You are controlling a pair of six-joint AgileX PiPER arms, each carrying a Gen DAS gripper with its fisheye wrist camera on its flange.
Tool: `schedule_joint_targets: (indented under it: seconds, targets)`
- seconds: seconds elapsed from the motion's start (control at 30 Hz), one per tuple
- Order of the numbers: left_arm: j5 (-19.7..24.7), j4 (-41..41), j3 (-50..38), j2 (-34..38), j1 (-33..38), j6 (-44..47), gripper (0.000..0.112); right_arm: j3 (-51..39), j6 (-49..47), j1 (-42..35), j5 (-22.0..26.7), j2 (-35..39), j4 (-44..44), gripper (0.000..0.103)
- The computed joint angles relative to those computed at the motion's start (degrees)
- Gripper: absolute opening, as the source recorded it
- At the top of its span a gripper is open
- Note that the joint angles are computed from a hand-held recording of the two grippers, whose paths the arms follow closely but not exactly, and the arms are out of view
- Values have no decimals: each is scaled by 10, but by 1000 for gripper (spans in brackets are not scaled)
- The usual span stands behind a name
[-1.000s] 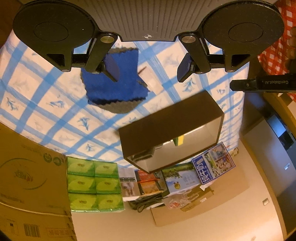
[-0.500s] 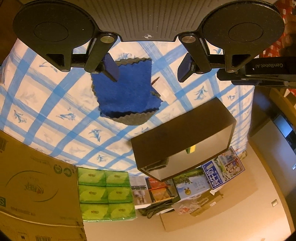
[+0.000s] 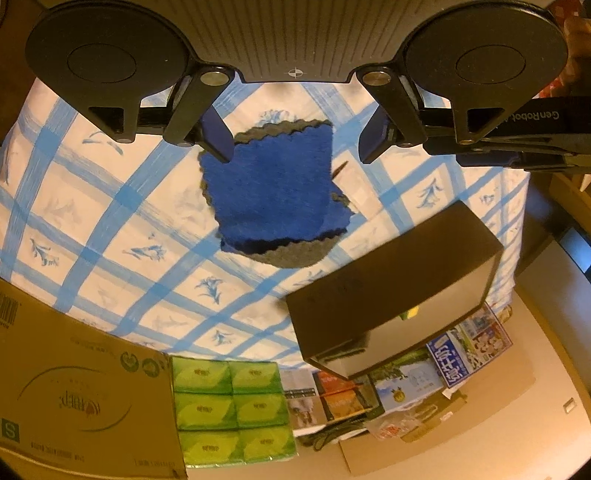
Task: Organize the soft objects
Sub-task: 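Grasp the pink-white pad strip with the left tool while the right grasps the blue towel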
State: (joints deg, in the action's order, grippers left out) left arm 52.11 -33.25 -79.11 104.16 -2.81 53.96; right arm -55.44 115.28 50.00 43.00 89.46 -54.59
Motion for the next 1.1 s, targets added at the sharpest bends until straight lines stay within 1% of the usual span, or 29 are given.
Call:
schedule_joint_targets:
  seconds: [0.33,0.53,0.8,0.87,1.0,1.1]
  targets:
    - [-76,18,0,70,-49,7,47,21,-14,-61,-58,44,3,77]
    - [-113,32,-31,118,-72,-12,47,18,-20,-103,-103,82,-21,77]
    - [-163,55,-49,158,-98,-13,47,9,-3,-143,-136,112,-63,78]
    - [-177,46,-43,158,-99,4,48,10,3,-148,-143,115,-73,78]
    - [-180,54,-51,161,-91,-2,48,12,15,-151,-153,123,-86,79]
    - [-182,67,-61,165,-74,-7,48,14,30,-151,-159,128,-103,83]
